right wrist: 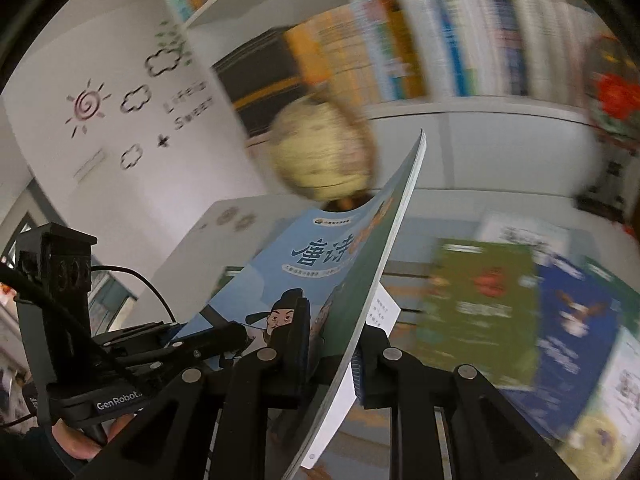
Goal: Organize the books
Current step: 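Carry the light-blue book toward the globe and lower it onto the green book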
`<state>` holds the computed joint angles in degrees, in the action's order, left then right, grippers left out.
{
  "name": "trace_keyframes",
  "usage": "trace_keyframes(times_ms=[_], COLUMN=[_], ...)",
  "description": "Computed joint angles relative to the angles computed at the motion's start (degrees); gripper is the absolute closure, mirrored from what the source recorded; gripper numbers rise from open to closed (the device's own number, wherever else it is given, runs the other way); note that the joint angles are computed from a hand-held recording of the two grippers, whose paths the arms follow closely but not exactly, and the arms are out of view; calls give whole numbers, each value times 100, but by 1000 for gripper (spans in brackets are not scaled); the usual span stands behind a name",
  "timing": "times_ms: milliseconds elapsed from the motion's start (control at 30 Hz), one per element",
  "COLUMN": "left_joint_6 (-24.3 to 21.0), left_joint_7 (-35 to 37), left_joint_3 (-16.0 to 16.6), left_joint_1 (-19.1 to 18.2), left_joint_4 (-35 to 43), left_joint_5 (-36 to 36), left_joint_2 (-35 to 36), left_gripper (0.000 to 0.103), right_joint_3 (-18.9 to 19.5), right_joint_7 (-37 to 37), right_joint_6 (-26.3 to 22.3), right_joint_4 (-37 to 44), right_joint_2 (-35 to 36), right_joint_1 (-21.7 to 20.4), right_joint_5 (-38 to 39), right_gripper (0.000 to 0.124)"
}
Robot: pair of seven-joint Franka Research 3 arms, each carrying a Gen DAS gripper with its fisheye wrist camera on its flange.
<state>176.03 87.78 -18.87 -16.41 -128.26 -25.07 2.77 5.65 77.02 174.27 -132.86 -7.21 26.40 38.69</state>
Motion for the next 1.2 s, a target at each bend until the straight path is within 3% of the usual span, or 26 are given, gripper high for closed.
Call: trace_keyframes(times_ms=[167, 233, 333, 533, 667, 933, 1033, 1200], left_joint_6=[91, 164, 70, -166, -395, -533, -611, -722], left_joint_7=[1143, 1345, 2000, 2422, 2810, 2232, 2776, 2961], left_joint_3=[203, 281, 214, 42, -74, 94, -84, 48], left_joint_1=[434, 547, 891, 1392, 1618, 1551, 1777, 1667], left_joint_4=[-273, -344, -257, -218, -165, -424, -469, -475], left_joint_5=[-1219, -1370, -2050, -2514, -2915, -2246, -2892, -3095], left_joint_2=[-57, -16, 214, 505, 694, 694, 617, 536], left_gripper=[84, 84, 84, 83, 83, 82, 79, 78], right_joint_3=[292, 343, 342, 455, 416, 479, 494, 534], right_joint_7=[702, 908, 1182, 1475, 1695, 1989, 2026, 2084], right_joint_6=[-105, -265, -593, -1291, -1457, -1724, -1758, -1645], right_joint_4=[1228, 1817, 2663, 3912, 4178, 4435, 4391, 4219], right_joint_2=[1314, 1878, 2645, 3784, 4108, 4459, 4462, 4353], right_joint_1=[91, 146, 263, 283, 372, 270, 258, 305], right_joint_5=[-881, -1176, -1560, -1725, -1802, -1669, -1652, -1610], right_gripper=[105, 105, 105, 105, 105, 101, 99, 98])
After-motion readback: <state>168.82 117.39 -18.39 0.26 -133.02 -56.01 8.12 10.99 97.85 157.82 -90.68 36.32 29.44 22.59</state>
